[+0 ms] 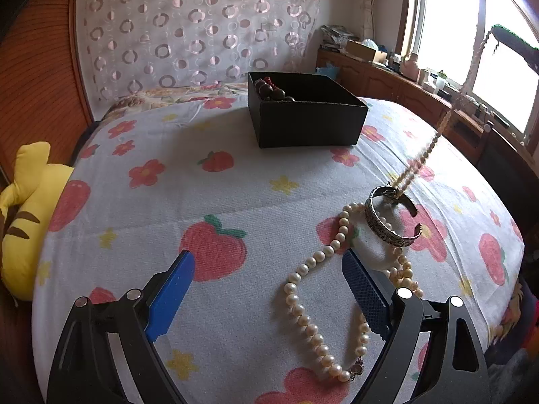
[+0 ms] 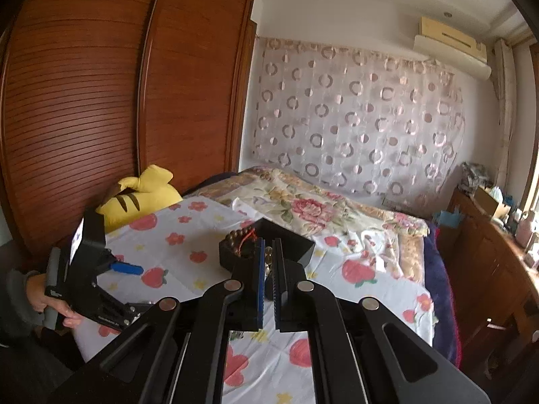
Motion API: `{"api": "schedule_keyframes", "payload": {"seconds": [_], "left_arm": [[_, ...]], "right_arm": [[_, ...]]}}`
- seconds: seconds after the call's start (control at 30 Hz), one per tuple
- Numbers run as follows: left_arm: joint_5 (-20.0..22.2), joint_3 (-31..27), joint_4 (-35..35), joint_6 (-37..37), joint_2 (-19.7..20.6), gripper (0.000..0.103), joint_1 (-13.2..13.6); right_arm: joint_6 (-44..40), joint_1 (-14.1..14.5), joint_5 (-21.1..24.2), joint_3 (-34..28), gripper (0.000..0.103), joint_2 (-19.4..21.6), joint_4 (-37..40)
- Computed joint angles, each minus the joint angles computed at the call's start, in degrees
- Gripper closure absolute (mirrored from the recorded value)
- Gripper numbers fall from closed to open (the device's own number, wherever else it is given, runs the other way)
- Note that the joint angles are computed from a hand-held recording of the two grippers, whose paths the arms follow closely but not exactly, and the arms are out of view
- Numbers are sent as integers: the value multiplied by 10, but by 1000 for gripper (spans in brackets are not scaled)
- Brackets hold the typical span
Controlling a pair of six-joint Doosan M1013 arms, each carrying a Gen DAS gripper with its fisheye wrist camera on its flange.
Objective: Organize jewelry
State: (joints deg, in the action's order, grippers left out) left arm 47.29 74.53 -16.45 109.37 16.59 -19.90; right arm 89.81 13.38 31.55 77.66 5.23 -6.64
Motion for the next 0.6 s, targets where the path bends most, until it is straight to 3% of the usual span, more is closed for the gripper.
{"api": "schedule_keyframes", "payload": {"seconds": [0.43, 0.53, 0.6], "left_arm": [[1, -1, 0, -1, 0, 18, 0], [0, 1, -1, -1, 0, 18, -1], [0, 1, -2, 0, 0, 18, 0]], "right_arm": [[11, 3, -17, -14, 98, -9, -40], [30, 8, -6, -14, 98, -7, -75], [11, 5, 20, -18, 98, 0, -57]]}}
